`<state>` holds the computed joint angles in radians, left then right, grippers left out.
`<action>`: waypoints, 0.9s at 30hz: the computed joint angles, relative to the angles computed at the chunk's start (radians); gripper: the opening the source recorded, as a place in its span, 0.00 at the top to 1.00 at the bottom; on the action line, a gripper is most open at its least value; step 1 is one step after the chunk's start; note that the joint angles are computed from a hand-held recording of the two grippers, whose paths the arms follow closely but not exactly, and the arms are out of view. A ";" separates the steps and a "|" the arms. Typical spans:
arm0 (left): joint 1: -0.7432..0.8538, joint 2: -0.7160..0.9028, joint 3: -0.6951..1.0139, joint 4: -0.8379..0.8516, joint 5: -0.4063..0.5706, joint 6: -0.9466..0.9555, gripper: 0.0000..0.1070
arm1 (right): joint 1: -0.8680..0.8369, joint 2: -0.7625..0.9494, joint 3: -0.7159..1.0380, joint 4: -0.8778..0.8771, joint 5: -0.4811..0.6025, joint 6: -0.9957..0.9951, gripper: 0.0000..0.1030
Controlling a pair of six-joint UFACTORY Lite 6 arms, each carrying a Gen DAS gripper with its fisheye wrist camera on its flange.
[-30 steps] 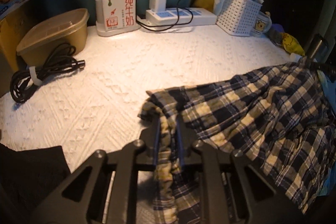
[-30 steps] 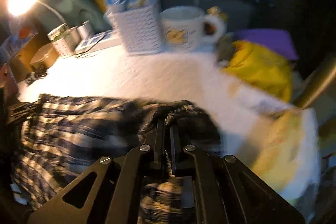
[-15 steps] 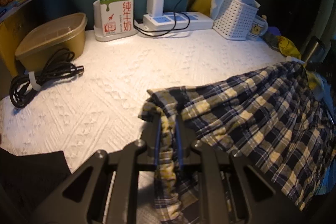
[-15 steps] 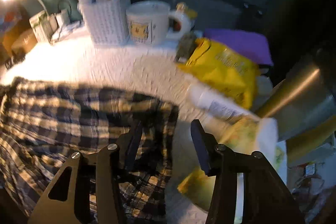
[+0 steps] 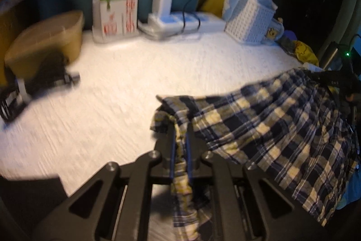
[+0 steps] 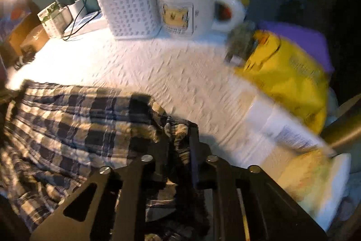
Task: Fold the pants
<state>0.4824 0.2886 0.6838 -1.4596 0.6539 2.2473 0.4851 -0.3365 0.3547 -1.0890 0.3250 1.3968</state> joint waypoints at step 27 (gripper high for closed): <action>-0.068 0.100 0.492 0.052 -0.071 -0.326 0.21 | -0.009 0.082 0.137 -0.369 0.113 0.417 0.34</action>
